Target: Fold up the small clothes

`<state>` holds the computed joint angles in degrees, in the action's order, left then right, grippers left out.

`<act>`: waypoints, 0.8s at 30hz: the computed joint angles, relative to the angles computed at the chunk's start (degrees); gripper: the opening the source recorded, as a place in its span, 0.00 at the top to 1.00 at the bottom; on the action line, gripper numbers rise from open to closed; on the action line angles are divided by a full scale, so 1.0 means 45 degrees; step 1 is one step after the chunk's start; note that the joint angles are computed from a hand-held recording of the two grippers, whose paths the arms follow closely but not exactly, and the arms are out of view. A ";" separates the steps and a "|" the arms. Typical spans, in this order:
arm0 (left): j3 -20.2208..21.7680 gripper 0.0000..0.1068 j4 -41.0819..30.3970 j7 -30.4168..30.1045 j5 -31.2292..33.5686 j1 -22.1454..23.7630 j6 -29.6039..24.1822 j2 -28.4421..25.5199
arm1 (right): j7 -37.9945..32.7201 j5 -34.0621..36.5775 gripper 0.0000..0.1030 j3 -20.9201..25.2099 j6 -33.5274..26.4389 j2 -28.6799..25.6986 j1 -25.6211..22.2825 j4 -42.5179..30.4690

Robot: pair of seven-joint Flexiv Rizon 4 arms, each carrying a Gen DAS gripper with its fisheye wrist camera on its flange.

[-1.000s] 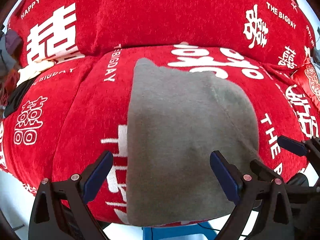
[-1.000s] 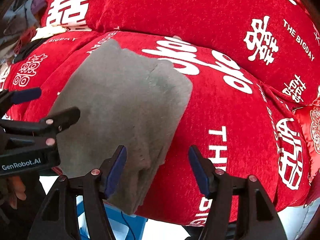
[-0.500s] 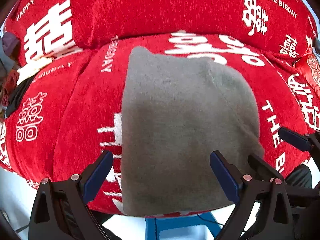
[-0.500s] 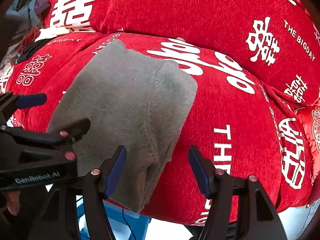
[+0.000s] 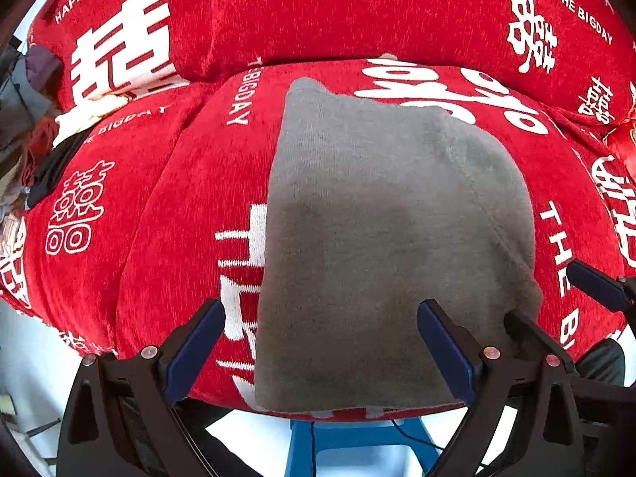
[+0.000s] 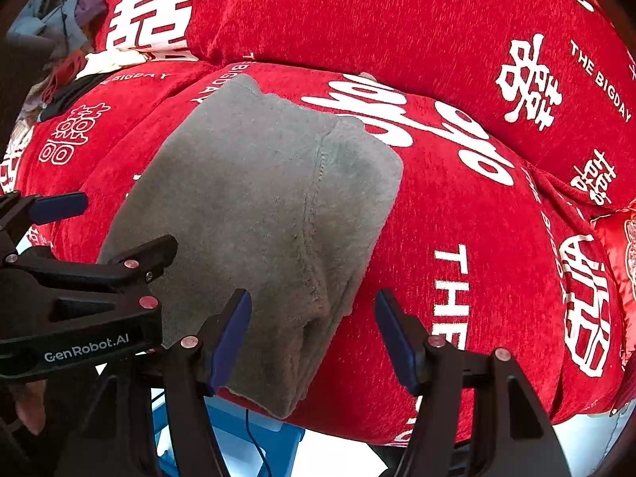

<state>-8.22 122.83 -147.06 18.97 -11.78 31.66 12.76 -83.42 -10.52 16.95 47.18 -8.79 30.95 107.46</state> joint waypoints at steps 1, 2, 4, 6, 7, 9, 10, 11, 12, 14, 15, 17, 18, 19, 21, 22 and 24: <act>-0.0030 0.09 -0.0023 -0.0066 0.0063 0.0017 -0.0108 0.0024 | -0.0012 -0.0013 0.34 0.0001 0.0003 0.0009 0.0003 0.0011; -0.0048 0.09 -0.0044 -0.0089 0.0119 0.0026 -0.0185 0.0045 | -0.0011 -0.0040 0.34 0.0003 -0.0004 0.0018 0.0014 0.0022; -0.0054 0.09 -0.0027 -0.0158 0.0189 0.0032 -0.0196 0.0120 | 0.0005 -0.0065 0.34 0.0005 -0.0029 0.0026 0.0030 0.0025; -0.0092 0.09 -0.0037 -0.0175 0.0292 0.0036 -0.0220 0.0177 | 0.0032 -0.0111 0.34 0.0001 -0.0069 0.0023 0.0048 0.0028; -0.0099 0.09 -0.0024 -0.0197 0.0330 0.0038 -0.0195 0.0212 | 0.0031 -0.0132 0.34 -0.0002 -0.0082 0.0025 0.0051 0.0029; -0.0083 0.09 0.0024 -0.0215 0.0320 0.0050 -0.0122 0.0250 | 0.0019 -0.0175 0.34 -0.0003 -0.0104 0.0032 0.0058 0.0037; -0.0074 0.09 0.0048 -0.0225 0.0299 0.0059 -0.0084 0.0258 | 0.0030 -0.0228 0.34 -0.0007 -0.0113 0.0035 0.0070 0.0045; -0.0013 0.09 0.0129 -0.0170 0.0249 0.0065 0.0009 0.0310 | 0.0042 -0.0269 0.34 -0.0007 -0.0128 0.0037 0.0082 0.0047; 0.0013 0.09 0.0198 -0.0191 0.0195 0.0077 0.0098 0.0353 | 0.0014 -0.0282 0.34 -0.0011 -0.0136 0.0035 0.0077 0.0045; 0.0016 0.09 0.0311 -0.0296 0.0171 0.0128 0.0191 0.0458 | 0.0041 -0.0357 0.34 -0.0014 -0.0162 0.0048 0.0094 0.0057; 0.0032 0.09 0.0367 -0.0313 0.0165 0.0157 0.0262 0.0523 | 0.0067 -0.0398 0.34 -0.0017 -0.0176 0.0053 0.0104 0.0063; 0.0041 0.09 0.0502 -0.0430 0.0154 0.0218 0.0458 0.0673 | 0.0110 -0.0470 0.34 -0.0020 -0.0225 0.0066 0.0120 0.0065; 0.0059 0.09 0.0570 -0.0412 0.0140 0.0250 0.0532 0.0745 | 0.0097 -0.0481 0.34 -0.0024 -0.0228 0.0062 0.0115 0.0064; 0.0055 0.09 0.0619 -0.0413 0.0122 0.0283 0.0592 0.0800 | 0.0115 -0.0507 0.34 -0.0026 -0.0232 0.0072 0.0117 0.0070; 0.0033 0.09 0.0685 -0.0403 0.0091 0.0355 0.0688 0.0868 | 0.0138 -0.0560 0.34 -0.0033 -0.0229 0.0077 0.0119 0.0074; 0.0006 0.09 0.0689 -0.0402 0.0079 0.0387 0.0696 0.0877 | 0.0162 -0.0592 0.34 -0.0037 -0.0228 0.0080 0.0123 0.0077; -0.0012 0.09 0.0719 -0.0376 0.0052 0.0429 0.0763 0.0902 | 0.0139 -0.0608 0.34 -0.0045 -0.0230 0.0075 0.0110 0.0068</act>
